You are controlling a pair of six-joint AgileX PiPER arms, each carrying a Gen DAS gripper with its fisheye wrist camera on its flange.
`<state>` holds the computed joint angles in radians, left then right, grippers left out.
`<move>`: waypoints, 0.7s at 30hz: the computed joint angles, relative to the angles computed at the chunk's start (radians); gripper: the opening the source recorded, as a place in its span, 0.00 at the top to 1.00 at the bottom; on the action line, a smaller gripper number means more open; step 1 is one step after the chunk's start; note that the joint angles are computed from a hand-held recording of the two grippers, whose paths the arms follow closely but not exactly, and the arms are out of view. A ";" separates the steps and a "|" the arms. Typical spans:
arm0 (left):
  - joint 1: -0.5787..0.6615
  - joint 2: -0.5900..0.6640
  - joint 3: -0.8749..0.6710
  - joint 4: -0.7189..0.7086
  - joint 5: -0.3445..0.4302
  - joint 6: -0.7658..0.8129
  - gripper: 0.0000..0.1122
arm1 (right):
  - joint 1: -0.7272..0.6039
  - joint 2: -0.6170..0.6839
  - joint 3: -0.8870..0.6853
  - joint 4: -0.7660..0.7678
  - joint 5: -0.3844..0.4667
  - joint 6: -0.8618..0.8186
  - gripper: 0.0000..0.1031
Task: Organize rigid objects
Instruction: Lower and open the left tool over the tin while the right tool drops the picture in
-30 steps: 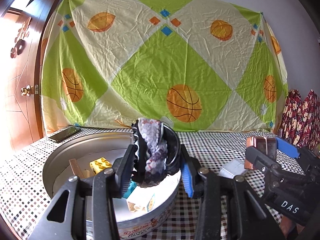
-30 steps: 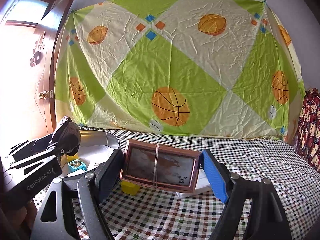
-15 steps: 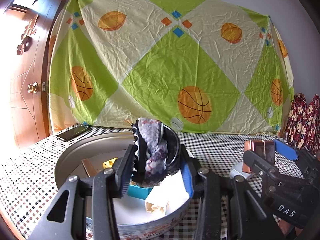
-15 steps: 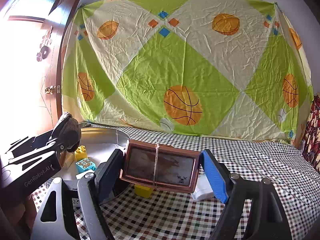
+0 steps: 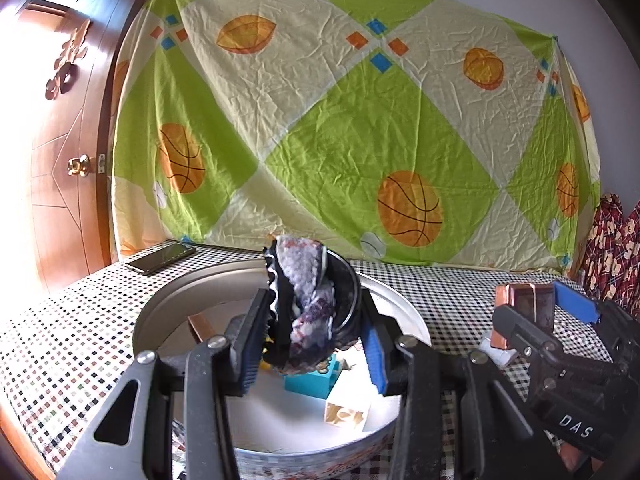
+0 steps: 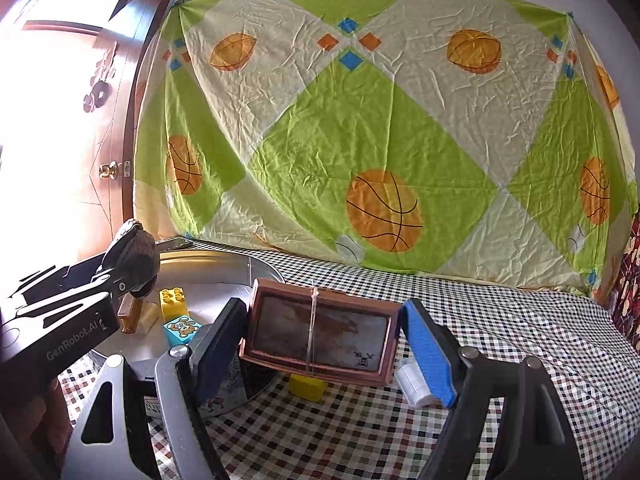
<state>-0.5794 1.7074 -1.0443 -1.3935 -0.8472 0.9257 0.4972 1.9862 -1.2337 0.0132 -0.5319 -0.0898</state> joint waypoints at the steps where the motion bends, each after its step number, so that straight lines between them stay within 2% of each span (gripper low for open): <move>1: 0.002 -0.002 0.002 -0.003 0.002 0.003 0.63 | 0.003 0.002 -0.004 0.002 0.003 -0.004 0.21; 11: 0.037 -0.018 0.013 -0.036 0.020 0.038 0.63 | 0.016 0.027 -0.057 0.008 0.046 -0.029 0.21; 16: 0.056 -0.026 0.021 -0.057 0.024 0.056 0.63 | 0.021 0.028 -0.058 -0.002 0.037 -0.025 0.21; 21: 0.088 -0.034 0.017 -0.095 0.047 0.107 0.63 | 0.035 0.030 -0.085 -0.057 0.064 0.025 0.21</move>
<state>-0.4914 1.6739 -1.0268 -1.4888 -0.8007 1.0324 0.5318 2.0163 -1.3190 -0.0439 -0.4678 -0.0643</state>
